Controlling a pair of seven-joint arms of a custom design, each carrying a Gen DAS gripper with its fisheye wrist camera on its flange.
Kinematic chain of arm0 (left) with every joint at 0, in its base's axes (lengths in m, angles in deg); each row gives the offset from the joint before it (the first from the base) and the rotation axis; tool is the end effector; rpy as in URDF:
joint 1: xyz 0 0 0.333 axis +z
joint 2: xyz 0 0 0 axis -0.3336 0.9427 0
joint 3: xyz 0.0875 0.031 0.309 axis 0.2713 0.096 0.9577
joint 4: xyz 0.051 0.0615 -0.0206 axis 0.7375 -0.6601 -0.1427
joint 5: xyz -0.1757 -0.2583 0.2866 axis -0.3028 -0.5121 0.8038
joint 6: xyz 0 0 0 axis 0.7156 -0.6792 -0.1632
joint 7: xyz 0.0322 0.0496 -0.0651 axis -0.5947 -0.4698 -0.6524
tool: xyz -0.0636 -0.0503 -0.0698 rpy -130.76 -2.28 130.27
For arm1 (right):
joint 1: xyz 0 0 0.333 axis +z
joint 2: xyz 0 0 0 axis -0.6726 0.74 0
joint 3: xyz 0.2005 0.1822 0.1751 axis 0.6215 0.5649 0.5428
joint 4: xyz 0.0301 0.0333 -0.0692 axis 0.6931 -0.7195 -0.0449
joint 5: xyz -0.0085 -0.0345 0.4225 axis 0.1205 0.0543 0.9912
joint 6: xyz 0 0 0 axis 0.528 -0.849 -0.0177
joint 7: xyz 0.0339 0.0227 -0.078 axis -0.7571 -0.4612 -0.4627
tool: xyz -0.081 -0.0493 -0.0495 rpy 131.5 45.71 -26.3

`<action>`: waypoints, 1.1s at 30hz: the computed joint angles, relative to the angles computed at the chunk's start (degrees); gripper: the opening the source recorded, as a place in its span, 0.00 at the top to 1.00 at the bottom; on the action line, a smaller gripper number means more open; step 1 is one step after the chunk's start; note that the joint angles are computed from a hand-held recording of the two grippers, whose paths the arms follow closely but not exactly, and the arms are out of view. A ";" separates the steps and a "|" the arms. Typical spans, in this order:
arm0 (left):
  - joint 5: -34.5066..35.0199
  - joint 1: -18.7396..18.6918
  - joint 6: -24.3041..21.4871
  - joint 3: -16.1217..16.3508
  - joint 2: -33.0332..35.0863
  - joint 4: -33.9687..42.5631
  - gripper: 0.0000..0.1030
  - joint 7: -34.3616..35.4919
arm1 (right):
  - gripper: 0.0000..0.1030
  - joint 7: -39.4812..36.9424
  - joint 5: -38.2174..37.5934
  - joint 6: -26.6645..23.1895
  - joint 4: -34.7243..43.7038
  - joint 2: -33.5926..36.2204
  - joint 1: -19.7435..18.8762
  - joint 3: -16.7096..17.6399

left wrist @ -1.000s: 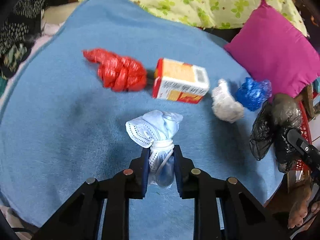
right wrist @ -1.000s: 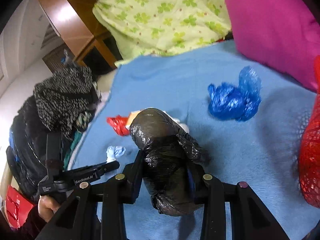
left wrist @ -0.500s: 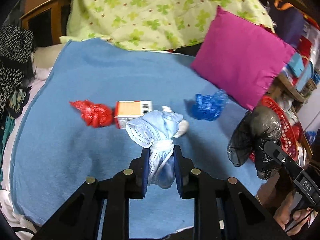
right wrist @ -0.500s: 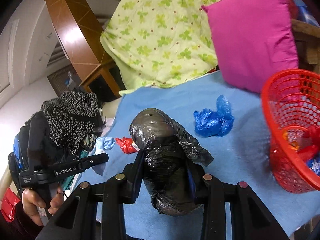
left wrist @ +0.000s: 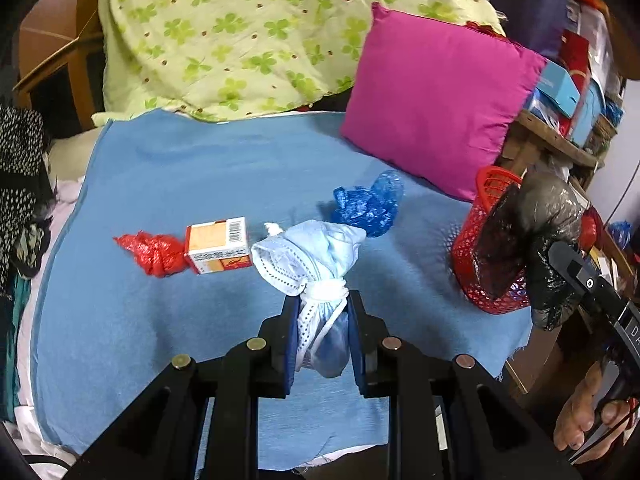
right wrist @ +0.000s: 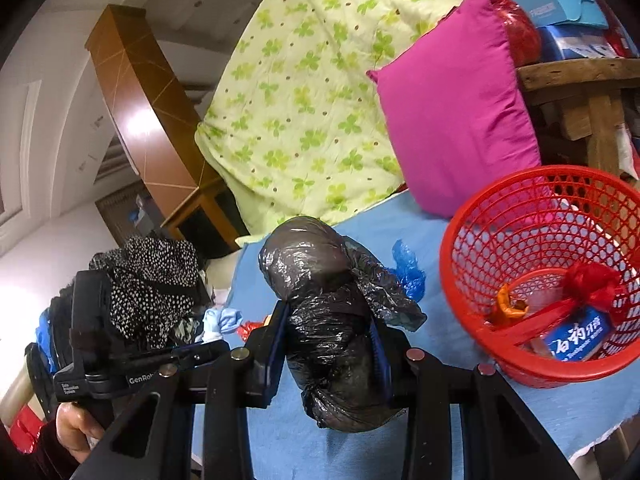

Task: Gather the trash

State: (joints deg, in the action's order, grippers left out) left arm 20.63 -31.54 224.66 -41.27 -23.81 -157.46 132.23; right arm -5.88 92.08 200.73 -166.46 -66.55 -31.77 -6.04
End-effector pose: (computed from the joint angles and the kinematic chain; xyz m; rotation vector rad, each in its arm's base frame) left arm 0.5500 -0.2475 0.6463 -1.8722 1.7394 -0.8067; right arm 0.5797 0.0621 0.5826 -1.4674 1.2269 -0.1513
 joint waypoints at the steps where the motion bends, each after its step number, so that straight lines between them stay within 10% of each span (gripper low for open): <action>1: 0.30 -0.07 -0.21 -0.17 0.32 0.43 0.77 -0.03 | 0.62 -0.32 0.32 -0.01 -0.17 -0.19 -0.07 -0.15; 33: 8.85 -5.06 -4.67 -2.78 12.98 17.54 0.77 2.39 | 0.62 -7.91 12.08 2.61 -2.80 -3.19 -2.70 -3.18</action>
